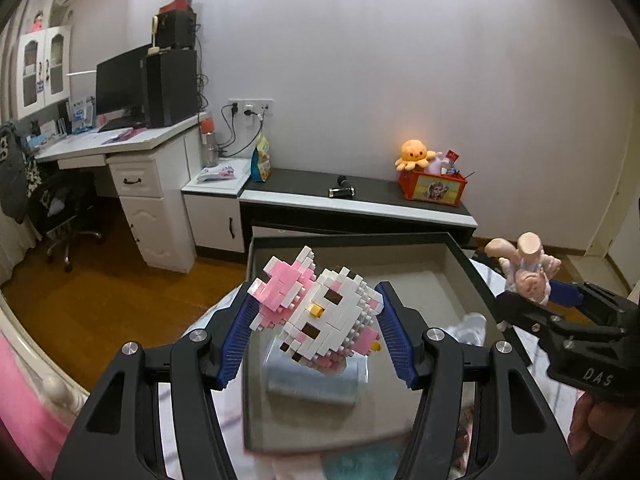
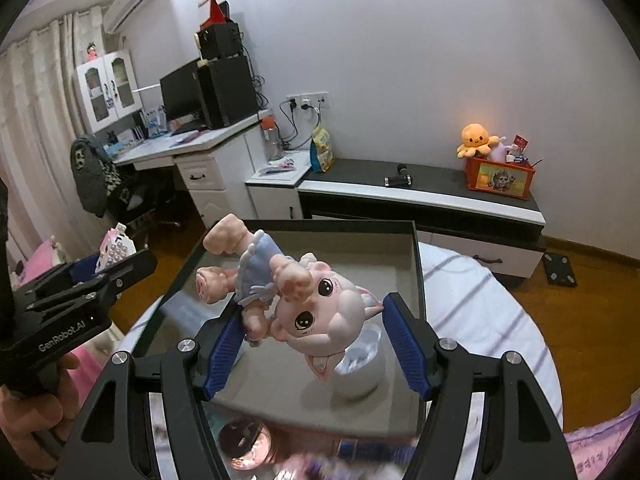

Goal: Organize rigid objects
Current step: 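Place the Hello Kitty in the tray with the left tool while the right tool places the doll, then withdraw both open tools from the tray toward the remaining items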

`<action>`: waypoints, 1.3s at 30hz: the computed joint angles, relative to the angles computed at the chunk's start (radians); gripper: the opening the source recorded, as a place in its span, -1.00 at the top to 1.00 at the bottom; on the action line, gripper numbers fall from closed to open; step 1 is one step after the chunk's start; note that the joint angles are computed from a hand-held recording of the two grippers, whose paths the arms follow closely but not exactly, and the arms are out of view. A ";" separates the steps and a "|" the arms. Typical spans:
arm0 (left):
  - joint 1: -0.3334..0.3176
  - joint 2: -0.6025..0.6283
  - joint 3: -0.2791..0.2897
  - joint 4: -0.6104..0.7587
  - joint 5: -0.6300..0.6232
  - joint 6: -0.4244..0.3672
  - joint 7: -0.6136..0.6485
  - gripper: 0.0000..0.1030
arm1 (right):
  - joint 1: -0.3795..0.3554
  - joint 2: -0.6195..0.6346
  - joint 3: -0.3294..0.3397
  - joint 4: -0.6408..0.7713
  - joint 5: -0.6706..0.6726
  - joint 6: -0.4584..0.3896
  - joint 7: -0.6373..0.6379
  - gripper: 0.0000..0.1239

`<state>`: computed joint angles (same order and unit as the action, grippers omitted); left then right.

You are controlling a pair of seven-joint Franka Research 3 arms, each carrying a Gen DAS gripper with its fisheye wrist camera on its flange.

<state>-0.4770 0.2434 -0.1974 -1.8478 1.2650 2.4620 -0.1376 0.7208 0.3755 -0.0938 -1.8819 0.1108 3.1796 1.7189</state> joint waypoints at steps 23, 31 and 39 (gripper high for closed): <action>-0.070 0.208 0.133 0.208 -0.115 0.005 0.141 -0.90 | -0.048 0.223 0.004 0.286 -0.073 -0.168 0.088 -0.34; -0.056 0.105 0.090 0.101 -0.031 -0.032 0.041 -0.99 | 0.112 0.146 -0.180 0.179 -0.165 -0.085 0.247 -0.38; -0.031 -0.031 0.011 -0.025 0.040 -0.074 -0.050 -0.99 | 0.385 0.044 -0.459 0.026 -0.241 0.005 0.380 -0.38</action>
